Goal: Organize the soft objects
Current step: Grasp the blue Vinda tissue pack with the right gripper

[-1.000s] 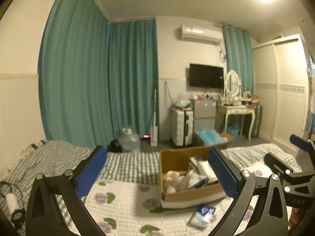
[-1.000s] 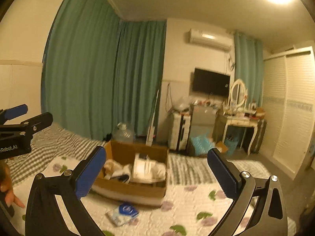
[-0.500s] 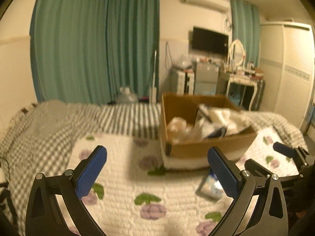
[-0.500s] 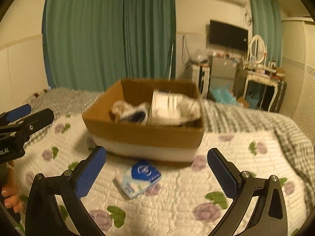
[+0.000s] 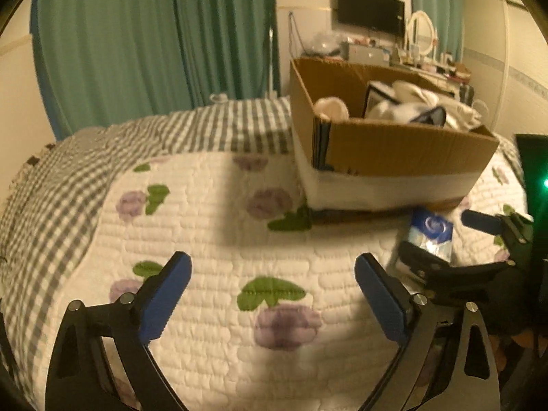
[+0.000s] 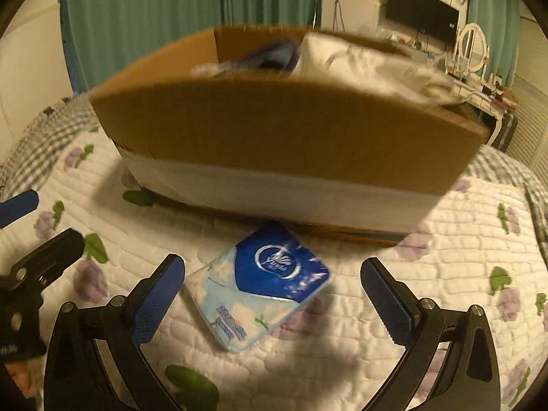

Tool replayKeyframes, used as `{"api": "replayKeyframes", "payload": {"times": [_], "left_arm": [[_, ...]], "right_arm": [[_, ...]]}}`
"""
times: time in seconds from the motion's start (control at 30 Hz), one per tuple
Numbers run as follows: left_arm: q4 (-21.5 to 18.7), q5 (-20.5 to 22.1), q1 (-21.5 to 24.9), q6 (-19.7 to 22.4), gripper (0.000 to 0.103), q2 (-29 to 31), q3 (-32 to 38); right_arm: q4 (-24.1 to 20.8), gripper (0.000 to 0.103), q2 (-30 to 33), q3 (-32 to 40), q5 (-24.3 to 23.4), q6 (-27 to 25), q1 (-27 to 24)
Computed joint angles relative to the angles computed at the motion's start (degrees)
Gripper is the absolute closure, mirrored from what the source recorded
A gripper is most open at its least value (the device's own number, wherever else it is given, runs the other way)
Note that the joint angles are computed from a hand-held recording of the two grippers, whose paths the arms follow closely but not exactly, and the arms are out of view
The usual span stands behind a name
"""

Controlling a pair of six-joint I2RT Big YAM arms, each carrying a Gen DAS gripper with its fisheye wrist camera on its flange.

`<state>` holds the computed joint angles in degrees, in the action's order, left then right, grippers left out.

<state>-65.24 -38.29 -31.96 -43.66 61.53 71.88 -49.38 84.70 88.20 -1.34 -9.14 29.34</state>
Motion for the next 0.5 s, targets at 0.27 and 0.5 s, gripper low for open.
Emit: {"api": "replayKeyframes", "payload": {"times": [0.27, 0.5], "left_arm": [[-0.62, 3.86, 0.24, -0.23, 0.021, -0.14, -0.17], [-2.20, 3.33, -1.44, -0.63, 0.030, -0.95, 1.27]], "right_arm": [[-4.63, 0.039, 1.24, 1.28, -6.76, 0.20, -1.56], [-4.64, 0.068, -2.97, -1.64, -7.78, -1.98, -2.36]]}}
